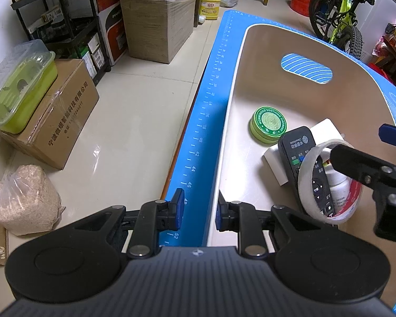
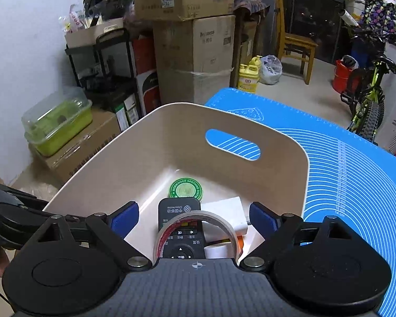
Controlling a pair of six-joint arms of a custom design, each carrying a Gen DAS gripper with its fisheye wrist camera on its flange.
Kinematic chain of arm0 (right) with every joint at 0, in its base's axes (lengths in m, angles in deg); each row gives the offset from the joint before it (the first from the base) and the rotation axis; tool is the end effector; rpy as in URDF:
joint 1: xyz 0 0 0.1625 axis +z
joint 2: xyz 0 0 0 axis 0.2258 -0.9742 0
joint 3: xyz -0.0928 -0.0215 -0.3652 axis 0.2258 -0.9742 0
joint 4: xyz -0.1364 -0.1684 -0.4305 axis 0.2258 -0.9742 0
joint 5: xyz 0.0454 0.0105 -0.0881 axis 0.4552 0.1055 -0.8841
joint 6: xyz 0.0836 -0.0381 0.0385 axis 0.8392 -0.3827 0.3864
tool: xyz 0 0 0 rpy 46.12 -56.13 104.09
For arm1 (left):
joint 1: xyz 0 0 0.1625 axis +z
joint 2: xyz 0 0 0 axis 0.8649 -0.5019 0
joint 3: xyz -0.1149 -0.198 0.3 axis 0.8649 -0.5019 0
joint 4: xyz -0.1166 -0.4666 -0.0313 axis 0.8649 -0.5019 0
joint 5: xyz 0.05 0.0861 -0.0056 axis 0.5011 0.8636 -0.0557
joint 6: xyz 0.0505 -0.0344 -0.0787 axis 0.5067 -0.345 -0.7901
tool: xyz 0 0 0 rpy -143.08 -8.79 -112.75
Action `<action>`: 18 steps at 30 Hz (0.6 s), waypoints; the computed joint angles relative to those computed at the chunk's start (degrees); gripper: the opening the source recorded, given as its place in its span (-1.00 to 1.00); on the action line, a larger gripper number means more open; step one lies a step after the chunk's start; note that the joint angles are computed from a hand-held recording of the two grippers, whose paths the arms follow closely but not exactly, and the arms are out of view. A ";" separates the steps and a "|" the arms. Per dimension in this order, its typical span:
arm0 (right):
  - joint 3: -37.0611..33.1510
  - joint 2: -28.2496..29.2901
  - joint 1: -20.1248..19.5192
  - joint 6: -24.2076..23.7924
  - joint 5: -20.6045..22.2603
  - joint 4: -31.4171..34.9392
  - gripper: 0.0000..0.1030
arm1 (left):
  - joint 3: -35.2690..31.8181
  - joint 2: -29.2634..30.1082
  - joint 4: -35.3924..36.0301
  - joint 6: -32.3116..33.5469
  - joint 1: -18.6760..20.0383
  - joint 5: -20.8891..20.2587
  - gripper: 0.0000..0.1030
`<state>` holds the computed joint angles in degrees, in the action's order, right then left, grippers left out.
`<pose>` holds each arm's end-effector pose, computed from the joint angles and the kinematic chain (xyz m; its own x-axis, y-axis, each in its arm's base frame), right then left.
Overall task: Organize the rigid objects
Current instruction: 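Lower the tape roll onto the remote and open the right gripper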
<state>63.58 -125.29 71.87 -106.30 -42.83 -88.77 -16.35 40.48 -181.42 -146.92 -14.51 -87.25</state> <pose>0.0435 -0.8474 0.3684 -0.5721 -0.6293 0.5260 -0.7963 0.5797 -0.1726 -0.4461 -0.7579 -0.0625 -0.6926 -0.3718 -0.6181 0.0711 0.8175 -0.5715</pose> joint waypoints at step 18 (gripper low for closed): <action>4.08 -4.59 -0.99 4.05 2.63 -0.80 0.81 | -2.43 1.12 6.15 -3.15 -2.38 5.24 -0.12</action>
<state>67.66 -129.88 70.87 -102.24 -40.20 -89.57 -18.79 41.60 -175.26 -150.07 -16.88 -82.00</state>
